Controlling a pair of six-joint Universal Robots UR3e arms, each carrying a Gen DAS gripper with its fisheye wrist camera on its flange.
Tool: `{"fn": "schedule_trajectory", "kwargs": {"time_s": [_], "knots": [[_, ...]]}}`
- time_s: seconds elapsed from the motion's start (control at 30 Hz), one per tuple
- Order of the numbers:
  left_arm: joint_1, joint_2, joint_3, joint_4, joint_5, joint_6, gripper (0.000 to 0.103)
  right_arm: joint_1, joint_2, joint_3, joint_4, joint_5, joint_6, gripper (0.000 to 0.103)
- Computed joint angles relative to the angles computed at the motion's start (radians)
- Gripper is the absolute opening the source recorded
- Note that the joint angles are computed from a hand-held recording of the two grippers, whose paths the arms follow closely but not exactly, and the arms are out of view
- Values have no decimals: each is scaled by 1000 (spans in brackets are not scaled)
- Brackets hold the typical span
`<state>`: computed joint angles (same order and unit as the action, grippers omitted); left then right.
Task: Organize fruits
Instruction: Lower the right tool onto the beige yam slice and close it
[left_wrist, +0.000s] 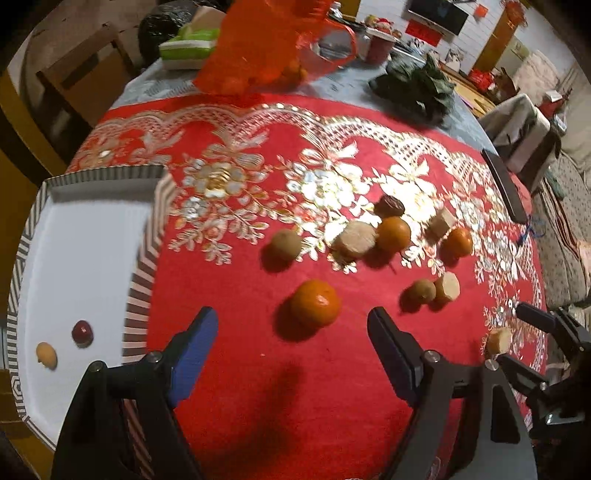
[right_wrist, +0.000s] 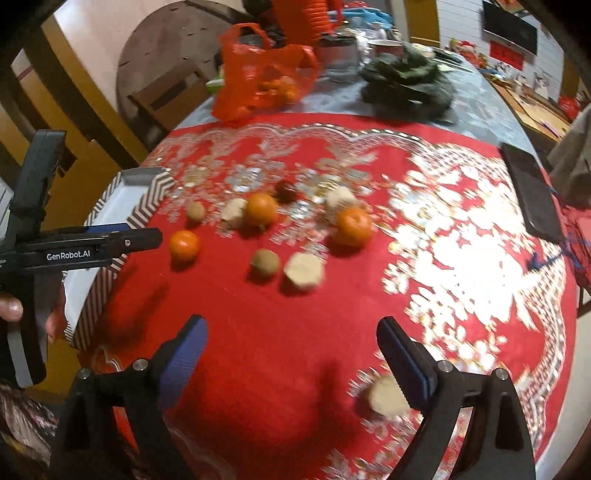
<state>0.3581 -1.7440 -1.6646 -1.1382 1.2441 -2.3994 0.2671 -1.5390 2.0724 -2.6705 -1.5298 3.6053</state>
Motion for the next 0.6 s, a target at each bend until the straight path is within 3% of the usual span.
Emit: {"fn": "schedule_trajectory", "kwargs": {"time_s": [0.3,0.6], "knots": [[-37,-12,-27,37,22,-12,82,-50,-152,152,41,-15,19,95],[-44,-43,-33,66,28,-15,82,-72,-201,208,41,-10,23,95]]}}
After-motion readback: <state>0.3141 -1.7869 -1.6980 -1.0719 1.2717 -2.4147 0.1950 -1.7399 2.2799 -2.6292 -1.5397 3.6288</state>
